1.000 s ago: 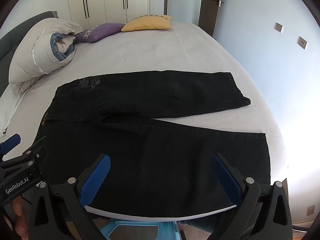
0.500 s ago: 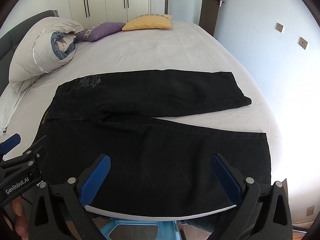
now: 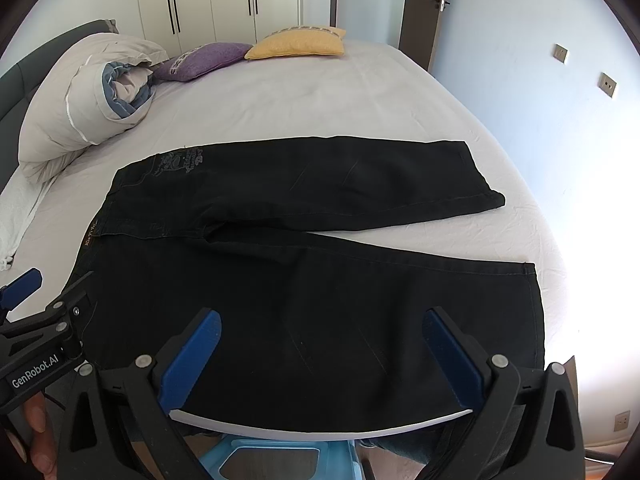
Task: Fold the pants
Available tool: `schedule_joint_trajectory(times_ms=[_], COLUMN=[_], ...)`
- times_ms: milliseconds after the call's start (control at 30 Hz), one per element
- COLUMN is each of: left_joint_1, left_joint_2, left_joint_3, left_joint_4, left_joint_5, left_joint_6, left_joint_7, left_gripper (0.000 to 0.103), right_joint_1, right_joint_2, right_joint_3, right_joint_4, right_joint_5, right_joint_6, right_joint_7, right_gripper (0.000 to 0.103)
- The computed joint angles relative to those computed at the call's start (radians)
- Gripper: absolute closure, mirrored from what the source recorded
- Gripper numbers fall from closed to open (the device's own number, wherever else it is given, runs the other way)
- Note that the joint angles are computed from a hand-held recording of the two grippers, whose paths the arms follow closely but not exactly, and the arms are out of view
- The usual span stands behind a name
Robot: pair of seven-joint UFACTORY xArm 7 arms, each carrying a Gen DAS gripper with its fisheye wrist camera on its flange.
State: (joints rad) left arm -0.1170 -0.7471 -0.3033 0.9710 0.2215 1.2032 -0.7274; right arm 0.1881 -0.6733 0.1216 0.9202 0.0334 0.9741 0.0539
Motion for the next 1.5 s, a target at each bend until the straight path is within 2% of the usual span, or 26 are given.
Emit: schedule_joint_trajectory(times_ms=[1200,1367,1500], left_joint_1=[-0.008,0.0,0.02], left_joint_2=[-0.009,0.026,0.091], left_joint_3=[0.007,0.04,0.111], left_joint_4=[-0.042,-0.051,-0.041], left_joint_5=[-0.008,0.015,0.045], left_joint_6=[-0.015,-0.062,-0.163], left_joint_7=[-0.009,0.036,0.161], left_gripper=[0.0,0.0,0.0], right_joint_1=[0.003,0.017,0.054], right_joint_2=[0.018,0.058,0.13], right_joint_3=[-0.004,-0.034,-0.098], right_joint_4=[-0.003,0.012,0.065], right_joint_5=[0.003,0.029,0.113], right_joint_6=[0.002,-0.012,-0.035], right_joint_7=[-0.006,-0.049,-0.166], right_gripper=[0.0,0.0,0.0])
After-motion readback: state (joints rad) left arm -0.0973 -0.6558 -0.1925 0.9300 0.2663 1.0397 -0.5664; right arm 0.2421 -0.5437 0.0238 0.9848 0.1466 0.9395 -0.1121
